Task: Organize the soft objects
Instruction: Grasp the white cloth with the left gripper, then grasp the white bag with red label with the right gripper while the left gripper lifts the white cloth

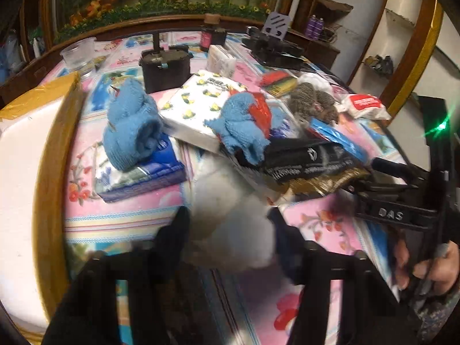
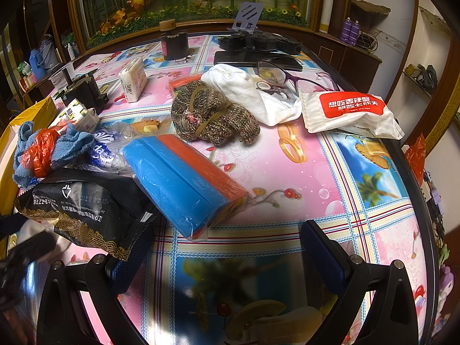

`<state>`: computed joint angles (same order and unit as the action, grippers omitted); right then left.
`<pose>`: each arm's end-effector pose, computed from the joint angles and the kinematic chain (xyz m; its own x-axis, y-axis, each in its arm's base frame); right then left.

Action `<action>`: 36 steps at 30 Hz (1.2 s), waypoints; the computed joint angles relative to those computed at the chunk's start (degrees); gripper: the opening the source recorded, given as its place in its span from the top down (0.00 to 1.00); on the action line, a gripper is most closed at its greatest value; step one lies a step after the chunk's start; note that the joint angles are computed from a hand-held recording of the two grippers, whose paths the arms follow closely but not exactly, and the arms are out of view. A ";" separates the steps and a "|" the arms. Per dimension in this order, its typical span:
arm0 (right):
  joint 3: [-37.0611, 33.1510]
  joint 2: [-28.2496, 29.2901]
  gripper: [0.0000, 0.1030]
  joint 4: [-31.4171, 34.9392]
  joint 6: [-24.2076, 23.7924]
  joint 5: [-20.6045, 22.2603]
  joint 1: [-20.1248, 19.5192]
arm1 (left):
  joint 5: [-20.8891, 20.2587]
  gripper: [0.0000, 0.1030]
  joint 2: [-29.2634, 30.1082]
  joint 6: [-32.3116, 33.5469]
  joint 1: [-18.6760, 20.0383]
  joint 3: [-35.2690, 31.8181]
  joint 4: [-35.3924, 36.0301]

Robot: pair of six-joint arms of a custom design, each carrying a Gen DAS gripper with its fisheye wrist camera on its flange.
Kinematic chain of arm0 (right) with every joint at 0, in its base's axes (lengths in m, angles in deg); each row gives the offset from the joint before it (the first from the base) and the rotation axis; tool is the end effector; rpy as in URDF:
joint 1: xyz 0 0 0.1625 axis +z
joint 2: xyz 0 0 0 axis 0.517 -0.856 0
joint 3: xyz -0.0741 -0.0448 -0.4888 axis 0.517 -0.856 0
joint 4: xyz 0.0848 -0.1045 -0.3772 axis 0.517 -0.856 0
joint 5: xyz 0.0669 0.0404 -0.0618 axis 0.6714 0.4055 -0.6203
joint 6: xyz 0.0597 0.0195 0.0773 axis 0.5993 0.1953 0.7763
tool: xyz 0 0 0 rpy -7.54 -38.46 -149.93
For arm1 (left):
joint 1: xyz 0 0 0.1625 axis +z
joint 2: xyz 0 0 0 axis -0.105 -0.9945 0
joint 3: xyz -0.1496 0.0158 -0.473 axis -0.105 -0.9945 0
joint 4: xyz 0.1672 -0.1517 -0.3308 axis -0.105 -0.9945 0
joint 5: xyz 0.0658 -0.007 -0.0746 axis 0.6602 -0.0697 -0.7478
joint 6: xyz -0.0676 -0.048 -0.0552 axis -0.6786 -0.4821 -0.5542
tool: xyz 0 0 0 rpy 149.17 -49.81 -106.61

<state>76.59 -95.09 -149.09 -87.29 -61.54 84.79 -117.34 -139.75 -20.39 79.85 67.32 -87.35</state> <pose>0.3527 -0.6034 -0.0814 -0.7029 0.0808 0.7067 -0.3704 0.8066 -0.4606 0.0132 -0.6078 0.3177 -0.7625 0.3118 -0.5669 0.5413 0.7873 -0.2950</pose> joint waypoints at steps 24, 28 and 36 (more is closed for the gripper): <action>6.90 -4.36 0.01 1.88 -4.85 4.02 1.23 | -26.73 0.78 -9.15 7.39 6.67 6.67 -9.80; 11.66 -5.98 0.01 -5.50 -10.40 7.12 1.98 | -29.68 0.77 -9.11 6.18 7.73 5.80 -8.91; 10.95 -5.95 0.01 -18.31 -15.12 6.34 2.39 | -28.95 0.77 -9.04 6.19 7.42 5.76 -8.29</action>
<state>87.55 -101.04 -167.40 -102.42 -55.20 87.17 -146.29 -148.79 -14.20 87.27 73.08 -95.64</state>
